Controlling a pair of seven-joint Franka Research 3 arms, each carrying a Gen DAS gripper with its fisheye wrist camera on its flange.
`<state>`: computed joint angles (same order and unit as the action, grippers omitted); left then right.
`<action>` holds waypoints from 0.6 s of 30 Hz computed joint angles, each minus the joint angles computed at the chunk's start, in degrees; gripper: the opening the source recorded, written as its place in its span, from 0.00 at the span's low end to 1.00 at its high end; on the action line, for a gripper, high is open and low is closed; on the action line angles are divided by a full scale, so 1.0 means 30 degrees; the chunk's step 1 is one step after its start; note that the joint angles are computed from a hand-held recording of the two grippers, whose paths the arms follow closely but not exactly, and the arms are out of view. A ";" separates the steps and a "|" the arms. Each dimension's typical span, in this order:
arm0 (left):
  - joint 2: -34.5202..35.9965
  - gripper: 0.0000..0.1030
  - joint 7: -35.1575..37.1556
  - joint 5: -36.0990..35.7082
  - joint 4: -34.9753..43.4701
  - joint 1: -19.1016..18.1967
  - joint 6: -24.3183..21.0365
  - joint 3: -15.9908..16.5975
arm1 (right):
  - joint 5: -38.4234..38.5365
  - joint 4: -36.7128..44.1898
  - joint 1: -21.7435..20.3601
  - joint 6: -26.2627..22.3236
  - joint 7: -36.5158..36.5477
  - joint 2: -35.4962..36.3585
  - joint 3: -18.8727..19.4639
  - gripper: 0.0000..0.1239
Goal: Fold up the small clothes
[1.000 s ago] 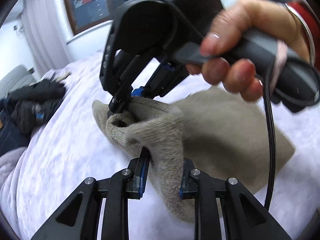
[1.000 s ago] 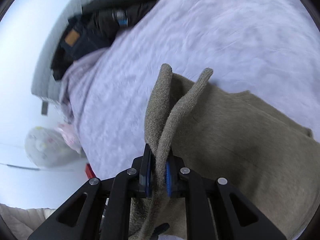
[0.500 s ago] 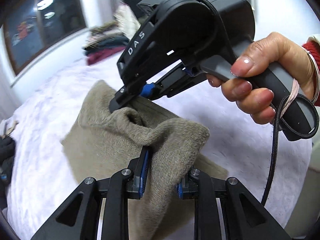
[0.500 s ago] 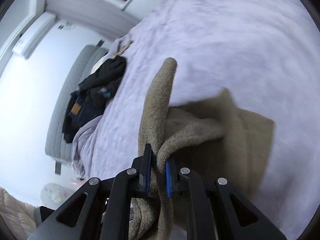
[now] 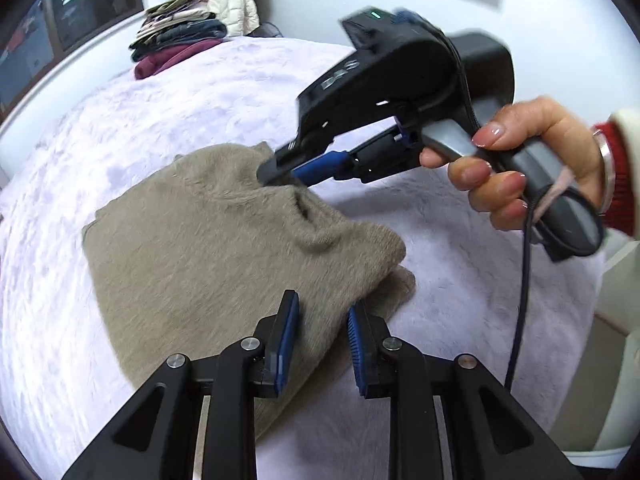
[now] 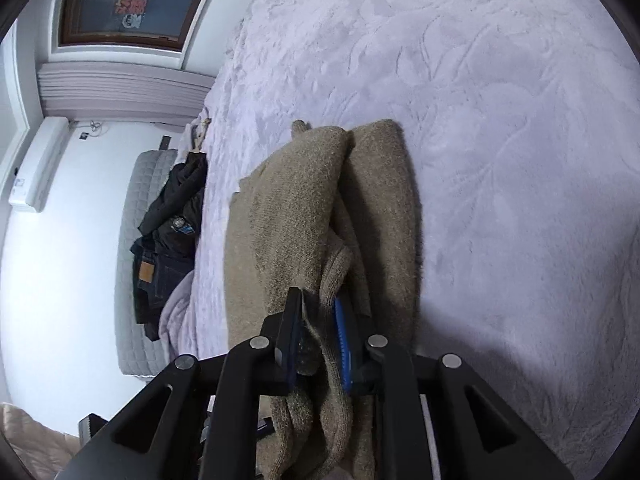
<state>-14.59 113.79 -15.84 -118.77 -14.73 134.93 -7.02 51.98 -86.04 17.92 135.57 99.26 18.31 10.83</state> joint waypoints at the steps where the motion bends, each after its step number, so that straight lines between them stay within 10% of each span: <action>1: -0.0194 0.67 -0.0196 -0.0161 0.0047 0.0091 -0.0215 0.0128 | 0.0974 0.0142 -0.0290 -0.0026 -0.0659 0.0162 0.0229 0.35; 2: -0.0231 0.78 -0.0745 -0.0227 0.0208 0.0154 -0.0097 0.0064 | 0.1887 0.0457 -0.0550 -0.0253 -0.1167 0.0472 0.0431 0.39; 15: 0.5942 0.78 -0.8181 0.2608 0.5447 0.3658 -0.1602 0.0099 | 1.2766 0.1758 -0.2208 0.1183 -0.5596 0.3727 0.2681 0.44; 18: 0.5584 0.79 -0.8021 0.1449 0.4801 0.4053 -0.1546 -0.0155 | 1.1367 0.3181 -0.1500 0.1557 -0.6033 0.3914 0.2251 0.44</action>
